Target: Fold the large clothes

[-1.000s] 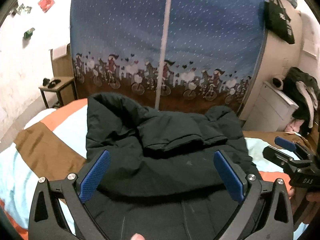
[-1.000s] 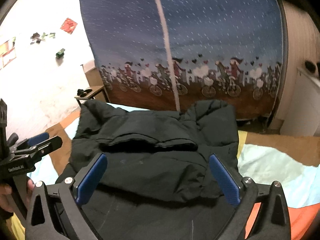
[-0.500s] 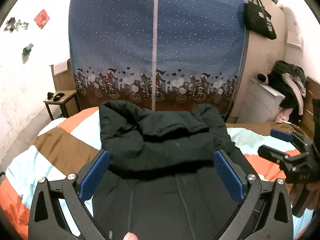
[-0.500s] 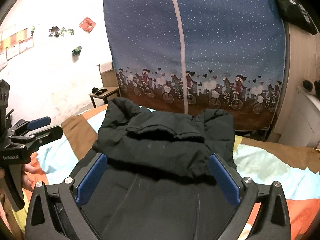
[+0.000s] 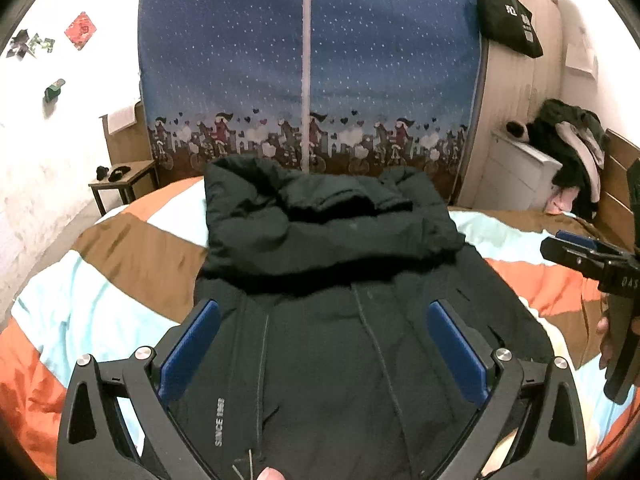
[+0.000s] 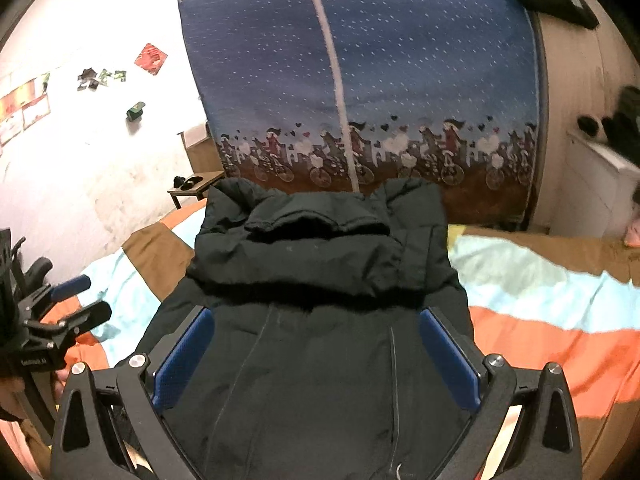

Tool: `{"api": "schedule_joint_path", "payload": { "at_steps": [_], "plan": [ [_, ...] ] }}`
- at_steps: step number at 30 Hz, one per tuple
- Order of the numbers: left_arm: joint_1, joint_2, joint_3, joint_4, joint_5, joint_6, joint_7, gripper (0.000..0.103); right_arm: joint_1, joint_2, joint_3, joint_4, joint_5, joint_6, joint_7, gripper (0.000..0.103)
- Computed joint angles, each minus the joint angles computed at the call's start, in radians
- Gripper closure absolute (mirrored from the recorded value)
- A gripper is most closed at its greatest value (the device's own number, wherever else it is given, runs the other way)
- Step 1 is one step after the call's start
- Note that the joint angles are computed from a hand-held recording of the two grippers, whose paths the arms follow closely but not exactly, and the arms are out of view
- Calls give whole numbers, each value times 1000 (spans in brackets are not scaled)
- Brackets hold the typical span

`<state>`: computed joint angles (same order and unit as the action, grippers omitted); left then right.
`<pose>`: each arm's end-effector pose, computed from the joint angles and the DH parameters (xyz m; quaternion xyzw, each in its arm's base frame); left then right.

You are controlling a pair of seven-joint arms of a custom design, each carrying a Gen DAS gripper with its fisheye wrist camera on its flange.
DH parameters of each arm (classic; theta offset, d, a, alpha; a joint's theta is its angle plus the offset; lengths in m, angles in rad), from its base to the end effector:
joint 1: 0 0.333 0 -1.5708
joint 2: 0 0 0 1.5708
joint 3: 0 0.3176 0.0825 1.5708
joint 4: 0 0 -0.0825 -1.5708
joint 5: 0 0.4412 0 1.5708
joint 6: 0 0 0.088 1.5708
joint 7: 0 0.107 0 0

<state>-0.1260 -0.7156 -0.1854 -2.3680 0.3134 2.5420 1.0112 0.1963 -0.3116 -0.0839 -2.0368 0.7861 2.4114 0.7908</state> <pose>0.4144 -0.1593 0.6668 -0.6471 0.6107 -0.3186 0.3268 0.5629 0.0618 0.6483 -0.7551 0.4628 -0.1245 0.4474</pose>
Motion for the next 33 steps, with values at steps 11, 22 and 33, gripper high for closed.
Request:
{"api": "schedule_joint_path", "payload": {
  "at_steps": [11,22,33],
  "plan": [
    [-29,-59,31,-73,-45,-63,28,1,9,-53,3,-90,-25,0,-33,0],
    [-72,-108,51,-152,-105,-155,93,1,9,-89,5,-156,-75,-46,-20,0],
    [-117,-189,96,-249,-156,-191,253,1,-12,-98,13,-202,-166,-107,-32,0]
  ]
}}
